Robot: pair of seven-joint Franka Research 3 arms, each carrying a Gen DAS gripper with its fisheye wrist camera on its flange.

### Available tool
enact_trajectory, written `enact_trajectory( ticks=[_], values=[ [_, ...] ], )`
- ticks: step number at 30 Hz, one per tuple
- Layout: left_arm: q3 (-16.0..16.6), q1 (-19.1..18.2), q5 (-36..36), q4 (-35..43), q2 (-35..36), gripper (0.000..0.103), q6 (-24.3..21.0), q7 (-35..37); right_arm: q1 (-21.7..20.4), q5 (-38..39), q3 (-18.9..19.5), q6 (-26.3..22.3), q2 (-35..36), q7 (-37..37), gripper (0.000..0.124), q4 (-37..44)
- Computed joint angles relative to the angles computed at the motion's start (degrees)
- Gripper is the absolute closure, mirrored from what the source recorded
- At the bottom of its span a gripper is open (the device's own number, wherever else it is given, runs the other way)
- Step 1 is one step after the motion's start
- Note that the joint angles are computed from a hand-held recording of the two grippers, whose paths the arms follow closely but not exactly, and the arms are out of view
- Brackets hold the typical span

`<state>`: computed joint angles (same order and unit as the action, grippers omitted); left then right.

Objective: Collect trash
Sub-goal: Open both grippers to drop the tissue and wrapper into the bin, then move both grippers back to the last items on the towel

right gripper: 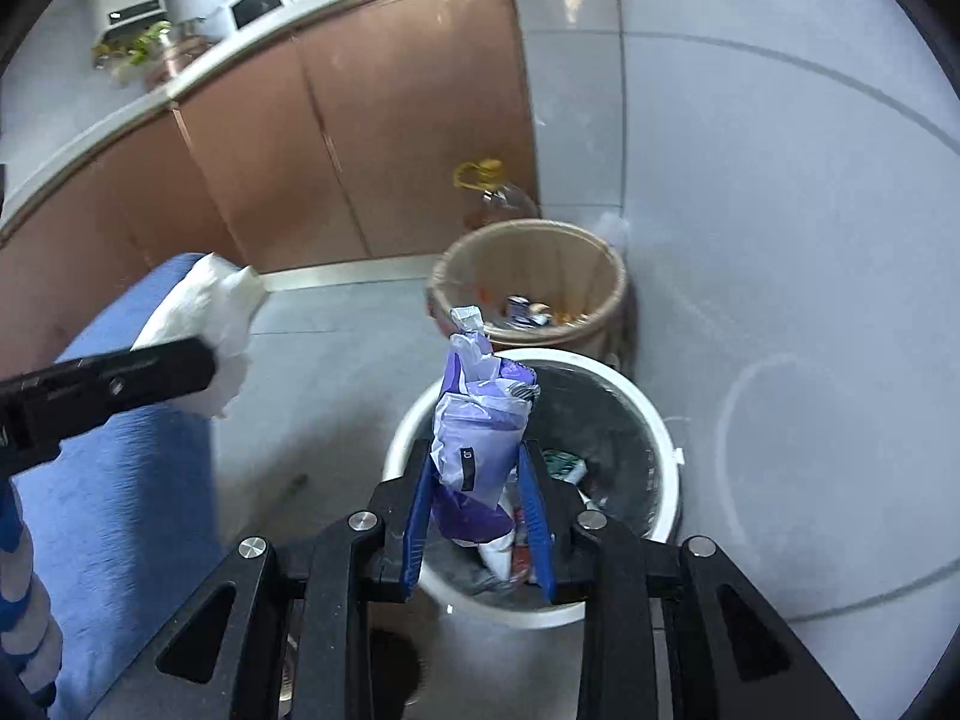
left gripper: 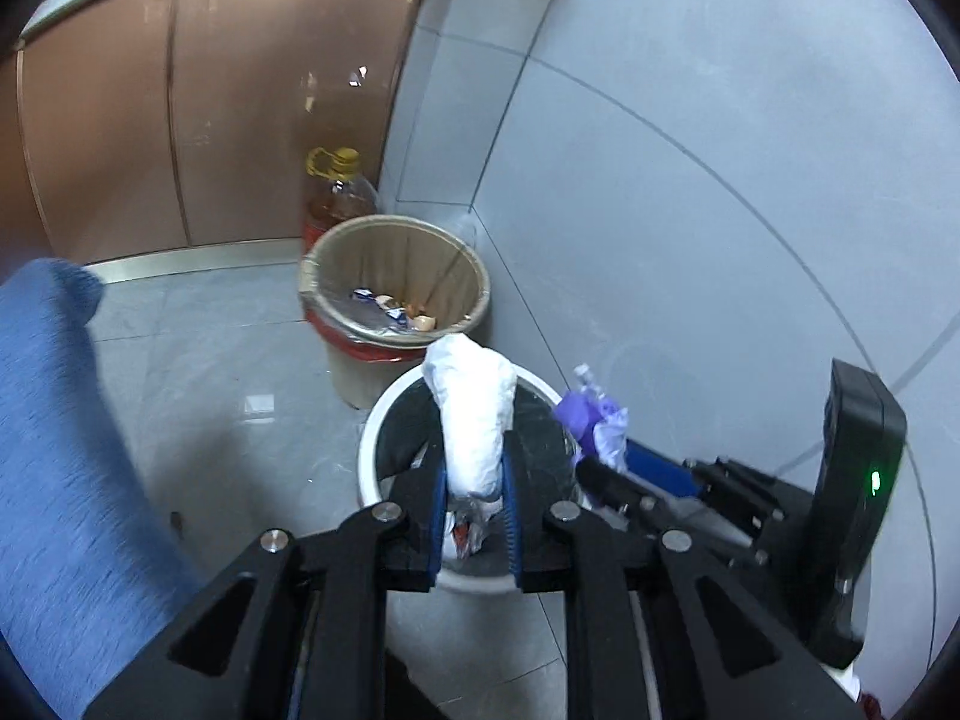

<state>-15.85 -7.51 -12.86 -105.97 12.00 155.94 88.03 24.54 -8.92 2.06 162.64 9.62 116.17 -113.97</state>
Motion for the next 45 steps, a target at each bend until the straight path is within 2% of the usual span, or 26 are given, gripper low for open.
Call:
enact_trajectory(
  ticks=[4,5,6,11,19,25,28,30,34,36,38,43,45],
  values=[
    [-0.7,-0.1,0.7,6.0,5.5,0.068,-1.1,-0.9,0.2,-1.6,-1.2,-1.2,1.4,1.3,0.095,1.3],
    [-0.9,-0.1,0.8,7.0,6.4,0.065,-1.4,-1.1,0.3,-2.0,-1.4,-1.3,1.6,1.8,0.090,1.4],
    [-0.9,-0.1,1.1,7.0,6.4,0.064,-1.4,-1.5,0.5,-2.5,-1.6,-1.5,1.5,2.4,0.087,1.4],
    [-1.0,0.0,2.4,7.3,6.6,0.064,-1.3,-3.0,0.2,-3.0,-1.5,-0.9,0.7,3.1,0.086,0.4],
    [-1.1,0.5,0.8,0.5,-0.3,0.064,1.6,-2.3,0.4,-6.8,-0.8,-0.1,-2.9,7.4,0.081,-1.5],
    [1.0,-1.2,1.6,-8.2,-9.3,0.064,6.7,-3.7,-0.2,-10.8,1.4,0.7,-7.5,11.2,0.078,-4.0],
    [2.7,-2.4,5.6,-14.3,-15.2,0.064,10.8,-7.5,-1.0,-13.6,3.0,0.9,-10.2,13.5,0.075,-5.3],
    [3.5,-2.5,10.0,-18.2,-19.5,0.064,11.9,-11.6,-1.8,-15.1,4.2,1.2,-11.7,14.8,0.074,-6.3],
    [3.0,-0.8,19.9,-24.0,-27.2,0.063,11.6,-20.1,-3.6,-19.0,7.4,1.1,-15.5,18.4,0.071,-7.8],
    [3.0,-0.5,23.0,-26.7,-31.1,0.060,11.3,-22.7,-4.5,-20.5,9.0,1.1,-17.0,19.7,0.069,-8.5],
    [1.4,1.7,27.5,-29.5,-35.1,0.058,11.3,-26.9,-5.2,-21.5,10.5,1.0,-18.5,20.6,0.068,-9.1],
    [-0.3,4.7,33.7,-35.5,-45.4,0.055,10.3,-34.3,-6.9,-23.6,14.5,0.9,-22.2,22.2,0.056,-10.8],
    [0.0,4.8,35.1,-37.6,-49.4,0.052,9.6,-35.9,-7.5,-24.2,15.9,0.8,-23.6,22.8,0.046,-11.4]
  ],
)
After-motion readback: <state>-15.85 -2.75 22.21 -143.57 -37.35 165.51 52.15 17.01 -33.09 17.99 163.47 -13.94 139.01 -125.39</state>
